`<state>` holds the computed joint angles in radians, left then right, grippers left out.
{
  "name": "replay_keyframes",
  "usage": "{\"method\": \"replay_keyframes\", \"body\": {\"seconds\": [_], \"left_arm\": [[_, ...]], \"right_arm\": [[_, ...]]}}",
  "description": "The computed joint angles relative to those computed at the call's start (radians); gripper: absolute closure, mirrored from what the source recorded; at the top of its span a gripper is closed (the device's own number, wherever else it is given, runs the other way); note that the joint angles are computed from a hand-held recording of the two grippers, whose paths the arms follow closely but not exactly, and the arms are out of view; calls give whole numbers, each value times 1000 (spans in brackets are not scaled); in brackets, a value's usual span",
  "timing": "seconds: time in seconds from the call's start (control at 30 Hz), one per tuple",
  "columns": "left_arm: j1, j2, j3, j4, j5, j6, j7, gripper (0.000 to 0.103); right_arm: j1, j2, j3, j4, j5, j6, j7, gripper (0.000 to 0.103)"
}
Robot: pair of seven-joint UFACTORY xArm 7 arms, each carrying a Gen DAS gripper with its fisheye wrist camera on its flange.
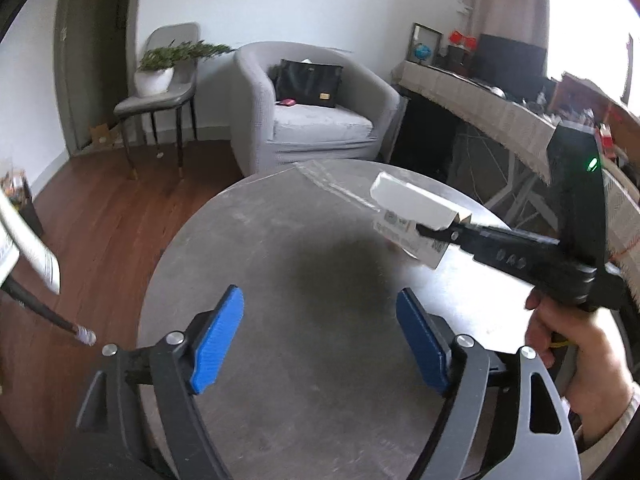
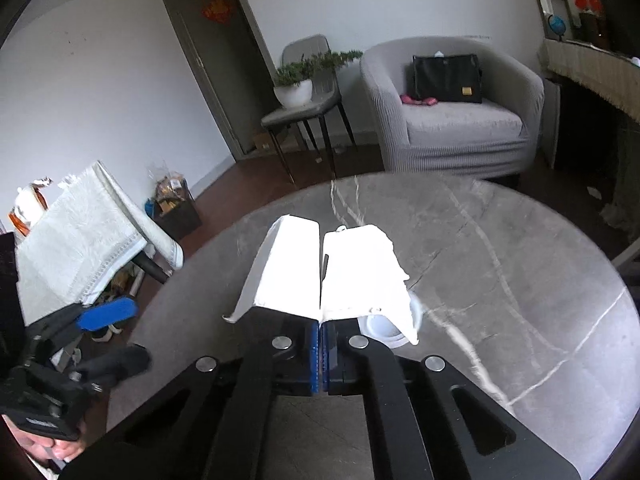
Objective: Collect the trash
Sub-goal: 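Grasp the torn white box with the right tool while the left tool grasps the small white lid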
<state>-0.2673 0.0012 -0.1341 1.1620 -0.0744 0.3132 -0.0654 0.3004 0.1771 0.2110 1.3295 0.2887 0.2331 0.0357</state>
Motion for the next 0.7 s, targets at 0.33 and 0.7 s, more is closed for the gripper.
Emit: {"method": "replay_keyframes", "body": {"seconds": [0.33,0.7], "left_arm": [[-67,162,-10,204,172,60,-52,12],[-140,365,16,443,229,170,-74,18]], "right_arm": [[-71,-136,-4,-122,390,-62,-308,102],[-60,-208,-99,-202,596,-23,-480,102]]}}
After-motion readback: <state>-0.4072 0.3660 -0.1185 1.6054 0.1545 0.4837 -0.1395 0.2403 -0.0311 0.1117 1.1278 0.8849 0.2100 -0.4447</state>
